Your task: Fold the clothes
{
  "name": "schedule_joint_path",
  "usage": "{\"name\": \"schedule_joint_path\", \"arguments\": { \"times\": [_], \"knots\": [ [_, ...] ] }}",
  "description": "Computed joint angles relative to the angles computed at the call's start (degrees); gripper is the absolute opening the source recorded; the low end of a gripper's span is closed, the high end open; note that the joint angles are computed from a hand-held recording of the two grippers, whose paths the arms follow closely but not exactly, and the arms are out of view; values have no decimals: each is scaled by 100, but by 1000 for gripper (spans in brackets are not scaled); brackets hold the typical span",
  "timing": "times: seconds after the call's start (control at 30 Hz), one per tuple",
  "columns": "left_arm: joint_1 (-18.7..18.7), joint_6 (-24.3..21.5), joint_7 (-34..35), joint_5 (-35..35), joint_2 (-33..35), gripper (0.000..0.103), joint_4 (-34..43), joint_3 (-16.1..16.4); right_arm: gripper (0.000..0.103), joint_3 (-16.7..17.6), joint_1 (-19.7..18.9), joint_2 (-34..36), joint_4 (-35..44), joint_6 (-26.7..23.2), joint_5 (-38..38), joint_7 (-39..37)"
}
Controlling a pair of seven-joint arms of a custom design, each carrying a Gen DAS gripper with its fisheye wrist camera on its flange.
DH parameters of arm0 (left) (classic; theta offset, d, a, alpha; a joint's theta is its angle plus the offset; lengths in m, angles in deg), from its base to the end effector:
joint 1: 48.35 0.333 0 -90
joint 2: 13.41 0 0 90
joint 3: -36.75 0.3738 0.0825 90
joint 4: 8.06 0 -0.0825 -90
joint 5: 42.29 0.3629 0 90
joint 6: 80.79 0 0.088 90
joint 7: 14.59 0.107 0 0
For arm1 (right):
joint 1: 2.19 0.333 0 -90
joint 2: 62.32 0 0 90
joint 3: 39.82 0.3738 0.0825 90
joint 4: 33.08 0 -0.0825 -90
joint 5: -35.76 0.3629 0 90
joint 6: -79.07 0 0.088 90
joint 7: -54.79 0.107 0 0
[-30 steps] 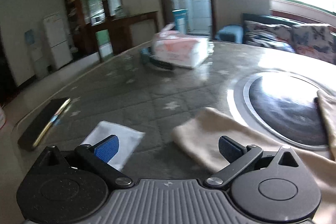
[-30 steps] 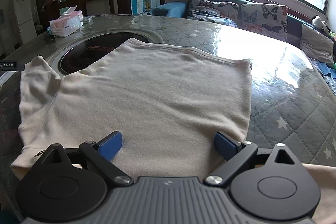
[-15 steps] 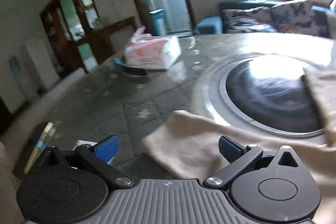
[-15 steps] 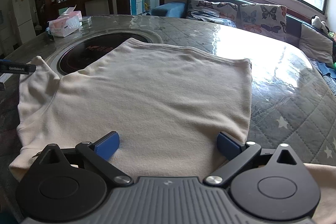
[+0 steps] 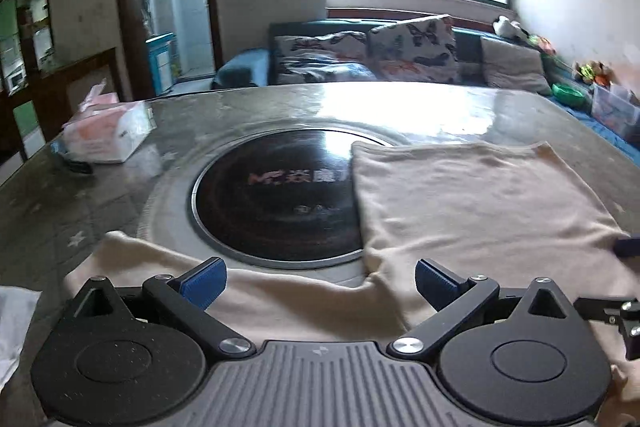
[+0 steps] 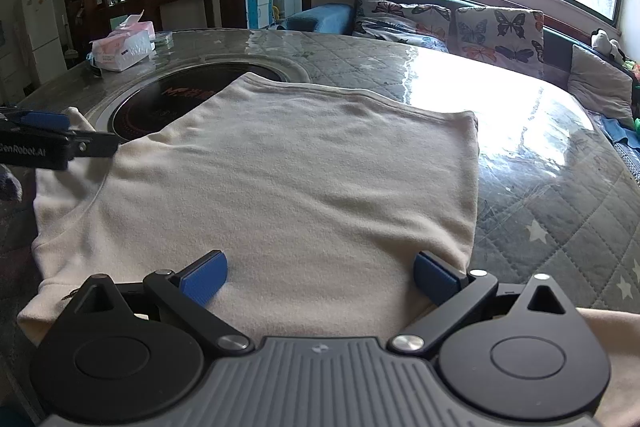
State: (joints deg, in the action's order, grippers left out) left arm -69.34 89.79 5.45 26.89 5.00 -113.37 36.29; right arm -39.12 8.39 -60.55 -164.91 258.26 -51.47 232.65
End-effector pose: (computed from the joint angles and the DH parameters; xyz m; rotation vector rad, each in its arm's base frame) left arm 0.5885 -0.3001 0.4828 -1.4263 1.8903 -0.8790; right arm 0.4685 0.1815 0.4420 -1.8717 1.5623 -0.6706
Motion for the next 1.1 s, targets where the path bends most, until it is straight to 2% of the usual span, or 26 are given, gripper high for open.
{"name": "schedule_joint_path", "arguments": {
  "times": [0.07, 0.1, 0.27, 0.4, 0.6, 0.8, 0.9, 1.1],
  "knots": [
    [-78, -462, 158, -55, 40, 103, 26, -27, 101, -1, 1, 3, 1, -1, 6, -10],
    [-40, -514, 191, -121, 49, 103, 3, -56, 101, -3, -1, 4, 1, 6, 6, -12],
    [135, -207, 4, -86, -99, 103, -269, -26, 102, -3, -6, 13, 17, 11, -94, 84],
    [172, -37, -838, 709, -255, 103, -361, 122, 102, -7, -12, 3, 0, 15, -38, 22],
    [496, -880, -765, 361, -302, 102, -431, -134, 102, -4, -12, -4, -11, 5, 30, -50],
    [632, -1487, -1151, 470, -489, 103, -636, -202, 102, -7, -6, -8, -30, -10, 147, -159],
    [774, -1609, -1348, 576, -604, 103, -776, -269, 102, -14, -6, -5, -27, -1, 140, -155],
    [899, -1530, -1226, 487, -728, 102, -863, -458, 101, -24, -7, -10, 3, 37, -21, -14]
  ]
}}
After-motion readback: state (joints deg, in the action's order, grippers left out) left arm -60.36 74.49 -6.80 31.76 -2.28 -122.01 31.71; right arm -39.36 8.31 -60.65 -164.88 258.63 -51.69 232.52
